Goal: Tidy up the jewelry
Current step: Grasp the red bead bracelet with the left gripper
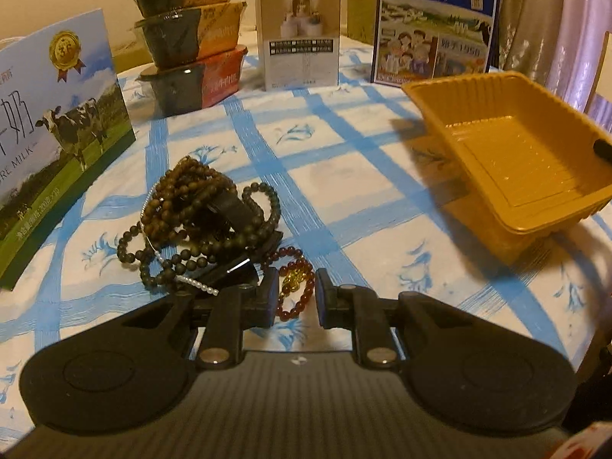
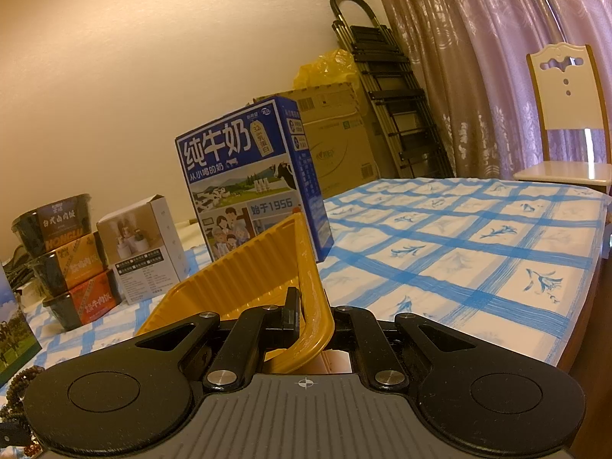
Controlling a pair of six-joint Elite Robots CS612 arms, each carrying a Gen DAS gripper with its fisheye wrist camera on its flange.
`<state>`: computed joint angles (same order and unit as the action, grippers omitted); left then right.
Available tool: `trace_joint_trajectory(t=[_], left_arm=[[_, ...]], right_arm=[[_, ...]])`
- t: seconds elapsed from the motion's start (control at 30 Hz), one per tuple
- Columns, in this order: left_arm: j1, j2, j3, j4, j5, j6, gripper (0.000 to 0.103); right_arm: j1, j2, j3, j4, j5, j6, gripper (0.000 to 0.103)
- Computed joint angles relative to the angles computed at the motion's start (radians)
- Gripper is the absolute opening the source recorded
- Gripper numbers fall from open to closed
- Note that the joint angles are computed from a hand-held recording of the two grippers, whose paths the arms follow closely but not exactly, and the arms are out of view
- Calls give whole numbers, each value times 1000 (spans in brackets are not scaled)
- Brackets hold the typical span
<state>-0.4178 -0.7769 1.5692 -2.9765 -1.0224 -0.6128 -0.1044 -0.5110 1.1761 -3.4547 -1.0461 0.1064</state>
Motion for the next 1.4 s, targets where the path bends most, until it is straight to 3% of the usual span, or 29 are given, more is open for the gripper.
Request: trace_joint_trajectory(t=[0.2, 0.7, 0.77, 0.9, 1.0, 1.4], left_arm=[[0, 11, -16, 33, -4, -23, 27], [15, 44, -67, 64, -6, -54, 28], [16, 45, -69, 63, -7, -54, 27], [16, 47, -71, 49, -18, -25, 12], [13, 49, -72, 45, -12, -3, 8], [5, 20, -38, -28, 5, 26, 8]], right_arm=[[0, 0, 0, 0, 1, 0, 7], [-1, 0, 0, 0, 1, 1, 7], [0, 0, 0, -1, 1, 1, 7], [0, 0, 0, -1, 1, 1, 7], [-1, 0, 0, 0, 1, 1, 7], [-1, 0, 0, -1, 1, 1, 7]])
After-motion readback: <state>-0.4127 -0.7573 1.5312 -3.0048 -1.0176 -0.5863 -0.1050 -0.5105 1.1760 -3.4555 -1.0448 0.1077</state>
